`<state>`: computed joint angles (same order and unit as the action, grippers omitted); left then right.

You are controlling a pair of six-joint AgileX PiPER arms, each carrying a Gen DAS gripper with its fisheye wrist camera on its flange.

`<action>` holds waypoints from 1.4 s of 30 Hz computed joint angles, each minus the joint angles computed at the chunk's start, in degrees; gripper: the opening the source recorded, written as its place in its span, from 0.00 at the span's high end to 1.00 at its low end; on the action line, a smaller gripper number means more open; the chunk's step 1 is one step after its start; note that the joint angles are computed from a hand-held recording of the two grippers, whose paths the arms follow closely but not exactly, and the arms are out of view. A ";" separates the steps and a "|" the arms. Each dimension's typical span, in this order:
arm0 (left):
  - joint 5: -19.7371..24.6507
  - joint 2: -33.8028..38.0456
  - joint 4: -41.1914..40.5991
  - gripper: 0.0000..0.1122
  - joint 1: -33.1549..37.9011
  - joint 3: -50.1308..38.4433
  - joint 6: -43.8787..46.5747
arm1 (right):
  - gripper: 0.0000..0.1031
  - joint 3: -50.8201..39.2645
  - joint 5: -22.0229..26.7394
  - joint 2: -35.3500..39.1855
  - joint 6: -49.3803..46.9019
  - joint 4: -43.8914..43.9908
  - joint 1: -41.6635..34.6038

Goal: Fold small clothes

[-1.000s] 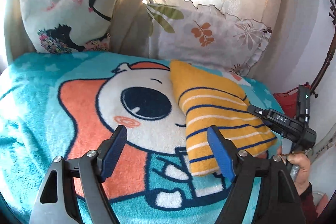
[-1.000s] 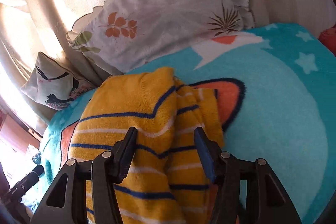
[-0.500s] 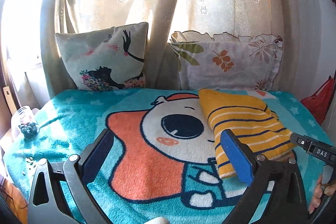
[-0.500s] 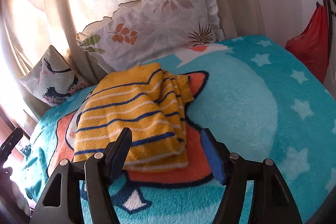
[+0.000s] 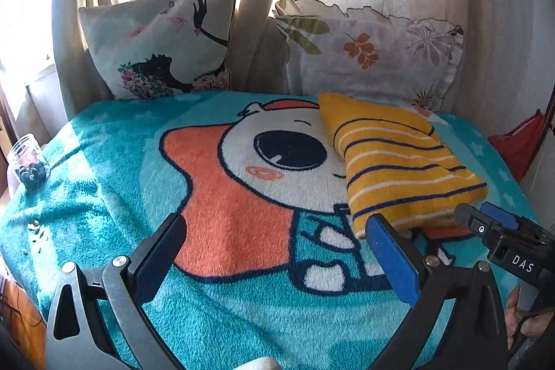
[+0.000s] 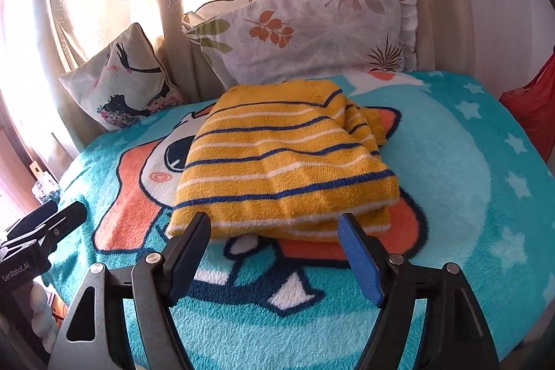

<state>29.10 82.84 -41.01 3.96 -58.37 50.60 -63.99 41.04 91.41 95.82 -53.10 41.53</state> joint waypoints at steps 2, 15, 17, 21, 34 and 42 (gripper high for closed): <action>0.43 0.45 0.02 0.09 0.05 0.10 0.11 | 0.22 -0.50 1.45 0.43 -0.21 0.07 0.55; 4.94 5.85 3.18 0.09 0.58 -3.38 -3.62 | 0.21 -2.86 0.62 3.66 -3.65 2.60 -0.63; 5.01 6.54 3.98 0.09 0.20 -3.70 -4.46 | 0.21 -2.83 0.44 3.99 -3.77 2.70 -0.93; 4.79 7.49 5.19 0.09 -0.63 -4.14 -5.48 | 0.21 -2.00 -0.81 3.89 -3.44 3.18 -2.08; 5.30 9.47 7.07 0.09 -1.40 -5.02 -7.60 | 0.29 -2.31 -12.98 4.44 -3.24 -2.62 -9.16; 5.37 11.62 6.65 0.09 0.42 -6.83 -6.80 | 0.37 -5.23 -3.13 4.87 -8.43 5.16 -10.17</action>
